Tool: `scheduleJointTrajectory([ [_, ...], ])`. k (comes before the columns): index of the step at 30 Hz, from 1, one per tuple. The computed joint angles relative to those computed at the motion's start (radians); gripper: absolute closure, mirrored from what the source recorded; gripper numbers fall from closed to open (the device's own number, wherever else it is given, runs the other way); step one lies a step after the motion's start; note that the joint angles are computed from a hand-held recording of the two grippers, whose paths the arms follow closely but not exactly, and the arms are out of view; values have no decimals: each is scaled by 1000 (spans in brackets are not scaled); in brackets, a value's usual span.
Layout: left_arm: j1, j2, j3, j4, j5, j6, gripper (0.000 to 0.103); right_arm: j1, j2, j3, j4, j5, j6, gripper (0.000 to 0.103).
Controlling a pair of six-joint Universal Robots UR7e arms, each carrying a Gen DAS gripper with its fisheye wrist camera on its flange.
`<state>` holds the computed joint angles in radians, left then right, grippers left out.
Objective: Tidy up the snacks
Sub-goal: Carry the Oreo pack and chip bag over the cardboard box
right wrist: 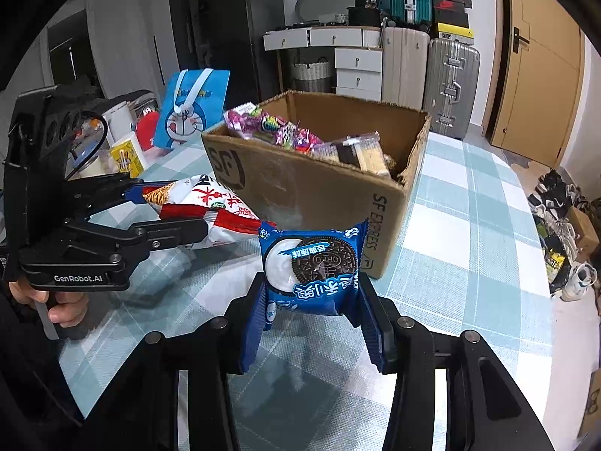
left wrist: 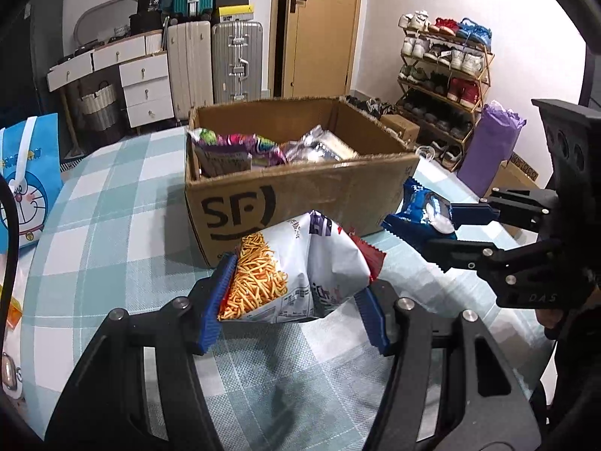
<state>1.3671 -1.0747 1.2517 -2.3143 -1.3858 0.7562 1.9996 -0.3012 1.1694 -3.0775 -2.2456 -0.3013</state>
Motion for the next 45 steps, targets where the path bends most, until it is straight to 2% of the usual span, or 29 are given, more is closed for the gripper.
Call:
scheduleJointTrajectory([
  [17, -29, -89, 35, -41, -70, -46, 45, 24, -24, 39, -214, 33, -31, 57],
  [26, -41, -73, -26, -32, -70, -100, 45, 25, -28, 32, -293, 26, -29, 57],
  [33, -53, -19, -115, -28, -49, -118, 45, 30, -6, -36, -282, 35, -48, 57],
  [45, -69, 125, -331, 49, -17, -141, 45, 33, 76, -229, -165, 40, -63, 57],
])
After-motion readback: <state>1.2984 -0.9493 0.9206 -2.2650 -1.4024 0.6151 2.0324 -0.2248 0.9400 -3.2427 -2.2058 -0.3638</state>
